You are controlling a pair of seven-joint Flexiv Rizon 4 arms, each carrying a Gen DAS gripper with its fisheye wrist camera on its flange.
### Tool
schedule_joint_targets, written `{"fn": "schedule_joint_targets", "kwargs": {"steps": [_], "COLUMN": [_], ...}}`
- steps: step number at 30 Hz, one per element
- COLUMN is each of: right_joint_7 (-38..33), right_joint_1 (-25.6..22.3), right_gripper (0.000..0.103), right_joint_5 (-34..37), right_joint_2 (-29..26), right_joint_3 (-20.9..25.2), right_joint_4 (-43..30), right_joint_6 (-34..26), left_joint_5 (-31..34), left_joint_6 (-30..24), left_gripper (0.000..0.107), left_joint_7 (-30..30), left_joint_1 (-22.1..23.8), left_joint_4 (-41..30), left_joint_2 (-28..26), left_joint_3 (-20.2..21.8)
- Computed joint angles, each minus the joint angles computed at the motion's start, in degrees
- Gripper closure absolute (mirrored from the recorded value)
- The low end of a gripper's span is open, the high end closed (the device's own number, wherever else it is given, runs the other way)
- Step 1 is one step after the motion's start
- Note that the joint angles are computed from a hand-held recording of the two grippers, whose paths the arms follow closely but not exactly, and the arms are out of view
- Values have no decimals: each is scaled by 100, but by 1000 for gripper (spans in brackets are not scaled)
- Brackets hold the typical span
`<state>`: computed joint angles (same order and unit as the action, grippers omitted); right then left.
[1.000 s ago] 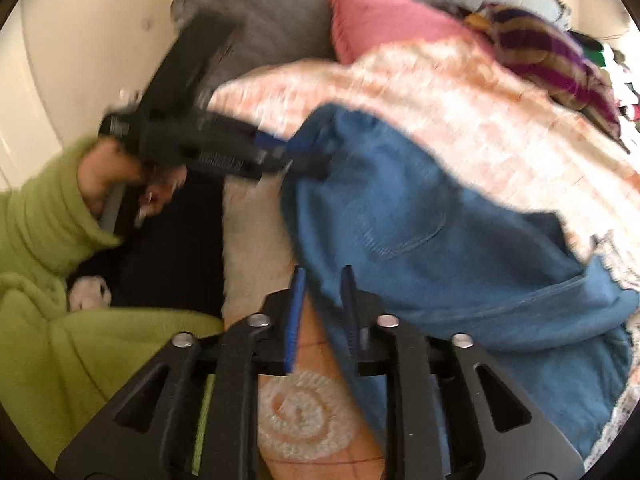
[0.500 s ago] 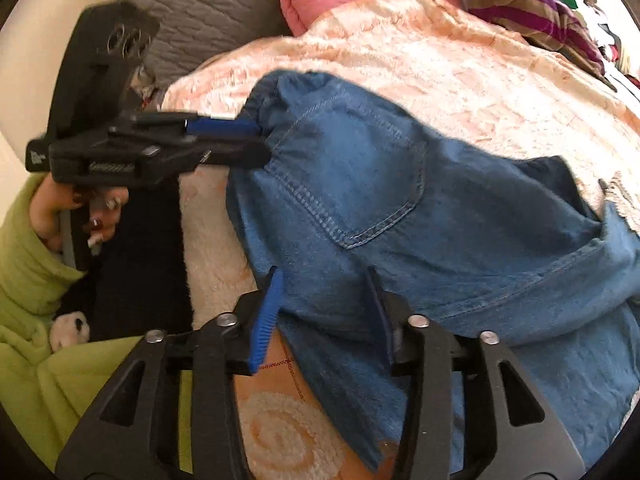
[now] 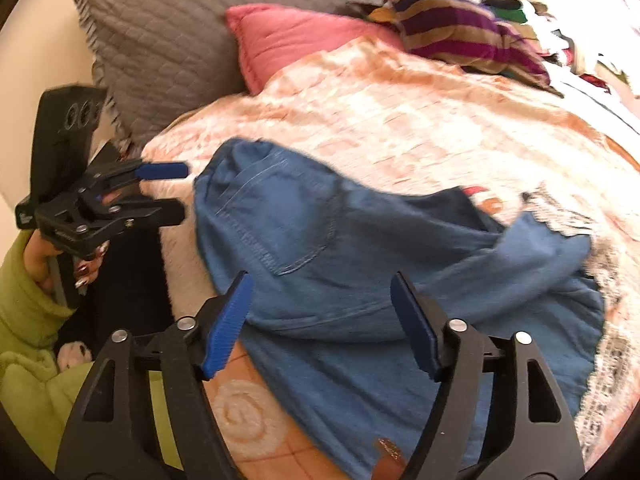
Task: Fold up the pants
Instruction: 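Grasp the lace hem with the right tool while the left tool grasps the denim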
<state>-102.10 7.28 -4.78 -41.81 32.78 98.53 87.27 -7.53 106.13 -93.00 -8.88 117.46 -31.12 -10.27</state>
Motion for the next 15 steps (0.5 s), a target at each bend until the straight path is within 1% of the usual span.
{"fn": "schedule_joint_targets", "kwargs": {"steps": [1, 6, 8, 11, 12, 15], "right_joint_7": [41, 339, 471, 744, 841, 1135], "right_joint_1": [16, 28, -1, 87, 123, 207], "right_gripper": [34, 26, 25, 22, 21, 19], "right_joint_5": [29, 5, -79, -222, -265, -395], "right_joint_2": [35, 158, 183, 235, 258, 275], "right_joint_3": [-60, -364, -455, -749, -859, -1147], "right_joint_4": [17, 96, 125, 137, 136, 73], "right_joint_6": [76, 490, 626, 820, 880, 992], "left_joint_5": [-28, -292, -414, -520, -535, -501], "left_joint_6": [-17, -178, -266, -410, -469, -640], "left_gripper": [8, 8, 8, 8, 8, 8], "left_joint_7": [-14, -47, -5, 50, 69, 140], "left_joint_1": [-34, -555, -937, -1249, -1301, -1198], "left_joint_4": [-3, -98, -194, -334, -391, -540], "left_joint_2": [13, 69, 58, 16, -4, -55], "left_joint_3": [35, 530, 889, 1147, 1171, 965]}}
